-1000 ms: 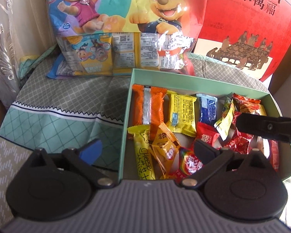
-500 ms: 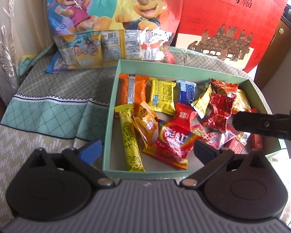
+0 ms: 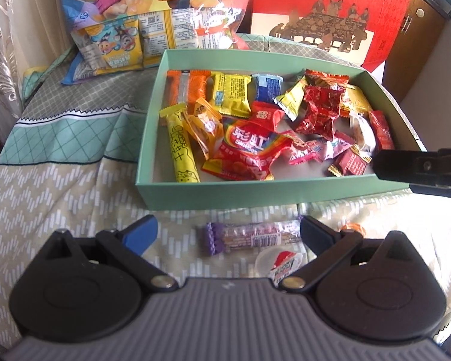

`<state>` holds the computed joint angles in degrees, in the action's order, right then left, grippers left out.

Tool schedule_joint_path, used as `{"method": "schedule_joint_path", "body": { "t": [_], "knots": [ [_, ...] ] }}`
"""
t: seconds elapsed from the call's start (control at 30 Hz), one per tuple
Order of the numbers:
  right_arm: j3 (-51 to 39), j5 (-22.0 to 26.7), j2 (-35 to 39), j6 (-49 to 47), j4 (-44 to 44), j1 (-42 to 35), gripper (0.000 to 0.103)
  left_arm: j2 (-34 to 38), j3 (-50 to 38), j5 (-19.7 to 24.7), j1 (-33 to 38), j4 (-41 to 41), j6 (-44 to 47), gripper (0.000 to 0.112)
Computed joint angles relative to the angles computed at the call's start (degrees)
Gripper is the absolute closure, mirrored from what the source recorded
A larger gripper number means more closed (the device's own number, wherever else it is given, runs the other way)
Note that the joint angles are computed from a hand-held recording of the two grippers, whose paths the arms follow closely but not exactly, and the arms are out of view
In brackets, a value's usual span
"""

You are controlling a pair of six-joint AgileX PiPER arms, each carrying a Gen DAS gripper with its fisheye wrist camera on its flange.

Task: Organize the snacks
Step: 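Withdraw both grippers from the box toward the remaining snacks, then grasp the white jelly cup with the left gripper while the right grasps the orange jelly cup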

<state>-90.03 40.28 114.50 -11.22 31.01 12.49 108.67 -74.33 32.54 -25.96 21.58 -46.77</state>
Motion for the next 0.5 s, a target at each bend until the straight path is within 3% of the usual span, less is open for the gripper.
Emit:
{"method": "schedule_joint_path", "body": {
  "t": [0.37,0.5],
  "knots": [
    [11.19,-7.37,-1.25,-0.57,0.57,-0.29,0.001,2.09,5.64,-5.19,-0.90,1.16,-3.93,0.010],
    [11.97,-8.26,-0.50,-0.41,0.23,-0.58,0.009,3.21,5.28,-6.18,-1.62,1.60,-3.49,0.012]
  ]
}}
